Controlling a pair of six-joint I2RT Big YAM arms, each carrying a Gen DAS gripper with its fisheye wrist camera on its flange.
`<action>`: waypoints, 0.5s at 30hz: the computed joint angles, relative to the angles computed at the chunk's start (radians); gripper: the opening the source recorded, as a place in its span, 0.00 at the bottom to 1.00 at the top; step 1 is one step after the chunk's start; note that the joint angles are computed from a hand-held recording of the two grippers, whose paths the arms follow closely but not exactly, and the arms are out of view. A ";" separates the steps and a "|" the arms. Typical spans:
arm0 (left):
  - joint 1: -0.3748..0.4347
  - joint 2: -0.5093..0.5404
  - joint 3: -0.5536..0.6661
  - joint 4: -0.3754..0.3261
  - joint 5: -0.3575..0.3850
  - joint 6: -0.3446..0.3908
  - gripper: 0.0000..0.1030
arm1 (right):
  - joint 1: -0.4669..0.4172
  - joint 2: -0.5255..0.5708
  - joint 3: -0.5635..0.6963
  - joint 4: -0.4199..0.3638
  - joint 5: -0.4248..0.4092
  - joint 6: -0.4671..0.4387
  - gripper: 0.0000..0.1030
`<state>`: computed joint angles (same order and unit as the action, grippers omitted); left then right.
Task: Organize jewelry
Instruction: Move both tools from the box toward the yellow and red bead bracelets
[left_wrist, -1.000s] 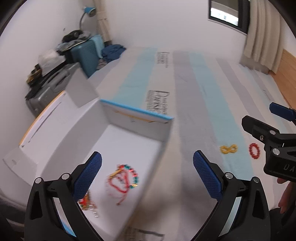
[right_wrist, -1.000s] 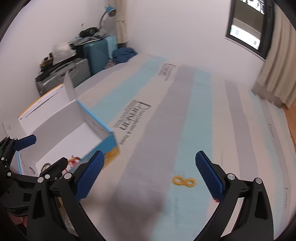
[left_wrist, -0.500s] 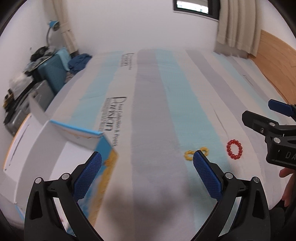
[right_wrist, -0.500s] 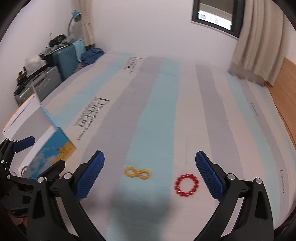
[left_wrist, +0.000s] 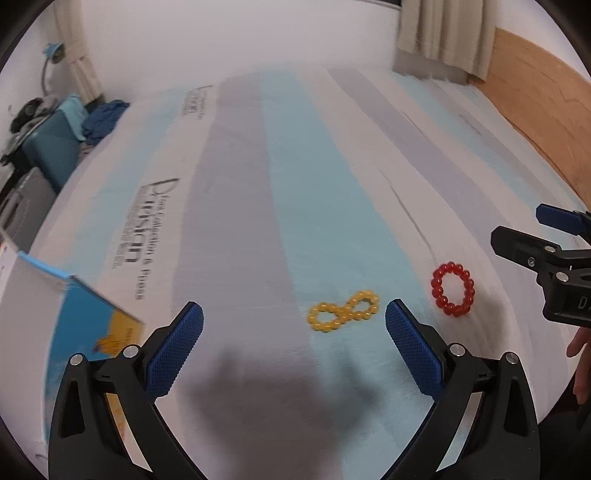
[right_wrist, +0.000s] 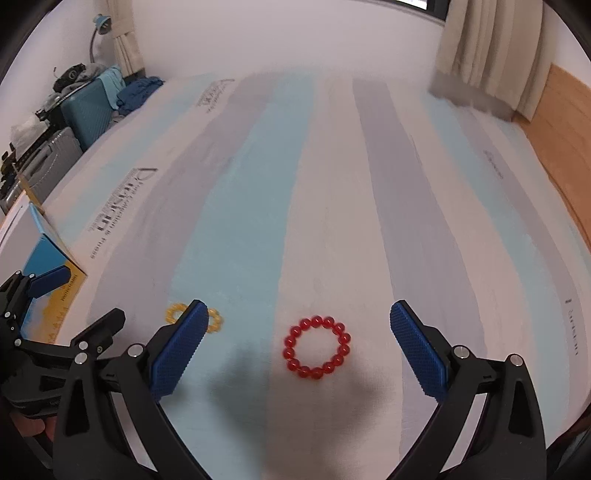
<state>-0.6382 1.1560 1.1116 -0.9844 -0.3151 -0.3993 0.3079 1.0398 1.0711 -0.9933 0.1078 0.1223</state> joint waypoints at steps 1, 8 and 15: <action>-0.003 0.010 -0.004 0.011 0.003 0.007 0.94 | -0.010 0.004 -0.009 0.006 -0.005 -0.005 0.92; -0.009 0.080 -0.044 0.098 0.045 0.053 0.94 | -0.060 0.043 -0.074 0.048 -0.038 -0.027 0.92; -0.004 0.142 -0.070 0.182 0.081 0.077 0.94 | -0.086 0.088 -0.113 0.087 -0.068 -0.038 0.92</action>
<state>-0.6418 1.2979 1.0414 -0.8019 -0.2341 -0.3222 0.2224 1.1273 0.9581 -0.9061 0.0401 0.0847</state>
